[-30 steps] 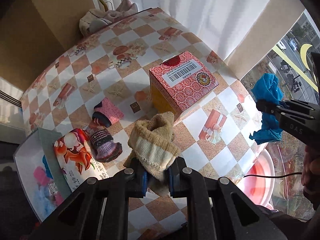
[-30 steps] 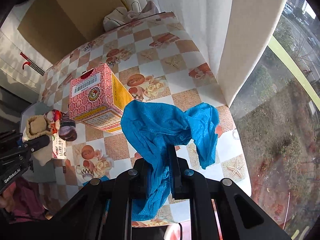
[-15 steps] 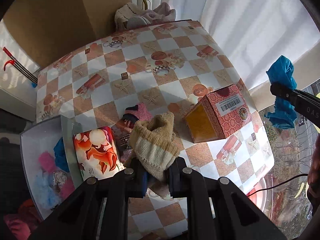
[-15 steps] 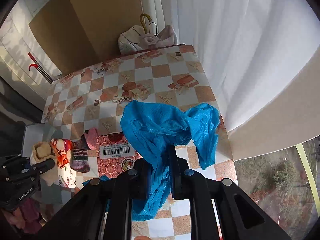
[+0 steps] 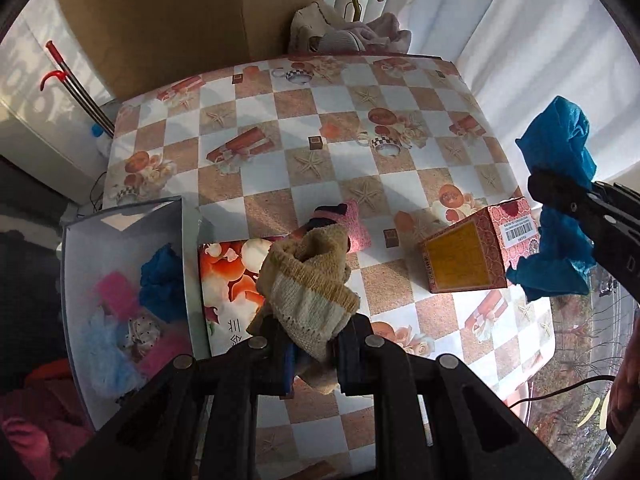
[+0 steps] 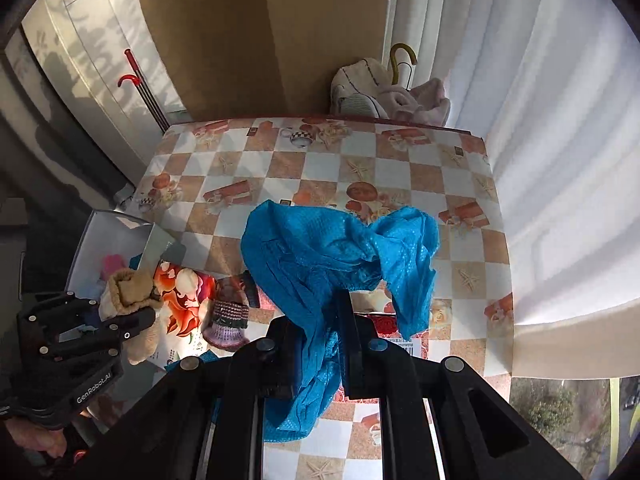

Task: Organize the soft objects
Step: 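Carry the beige sock and blue mesh cloth with both grippers toward the white box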

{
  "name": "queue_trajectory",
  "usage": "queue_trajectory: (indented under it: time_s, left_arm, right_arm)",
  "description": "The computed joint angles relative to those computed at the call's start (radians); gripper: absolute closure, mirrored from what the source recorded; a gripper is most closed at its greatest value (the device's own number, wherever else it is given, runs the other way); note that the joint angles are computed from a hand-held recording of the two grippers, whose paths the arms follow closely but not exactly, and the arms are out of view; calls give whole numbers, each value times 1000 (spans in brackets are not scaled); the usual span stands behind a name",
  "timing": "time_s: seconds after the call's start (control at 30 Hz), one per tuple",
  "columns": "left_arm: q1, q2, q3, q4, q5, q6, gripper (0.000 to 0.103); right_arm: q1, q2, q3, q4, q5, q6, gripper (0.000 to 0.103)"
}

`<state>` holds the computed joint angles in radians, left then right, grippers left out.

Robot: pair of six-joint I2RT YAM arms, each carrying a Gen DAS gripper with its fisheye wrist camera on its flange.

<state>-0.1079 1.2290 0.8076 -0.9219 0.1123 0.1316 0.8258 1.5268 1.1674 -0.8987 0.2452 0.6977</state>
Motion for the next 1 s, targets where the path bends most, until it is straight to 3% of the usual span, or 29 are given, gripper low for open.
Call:
queue_trajectory:
  time_s: [0.23,0.57,1.0]
  left_arm:
    - [131,-25,-28,-23,8,81,86]
    - [337,-115,-152,-67,26,244,86]
    - [625,-169,-234,-74,12,467,86]
  right_arm:
    - [105,115,101,31,-36,9,88]
    - [227,218,105,92,-135,71,88]
    - [335,349,209,68,-177,37,88]
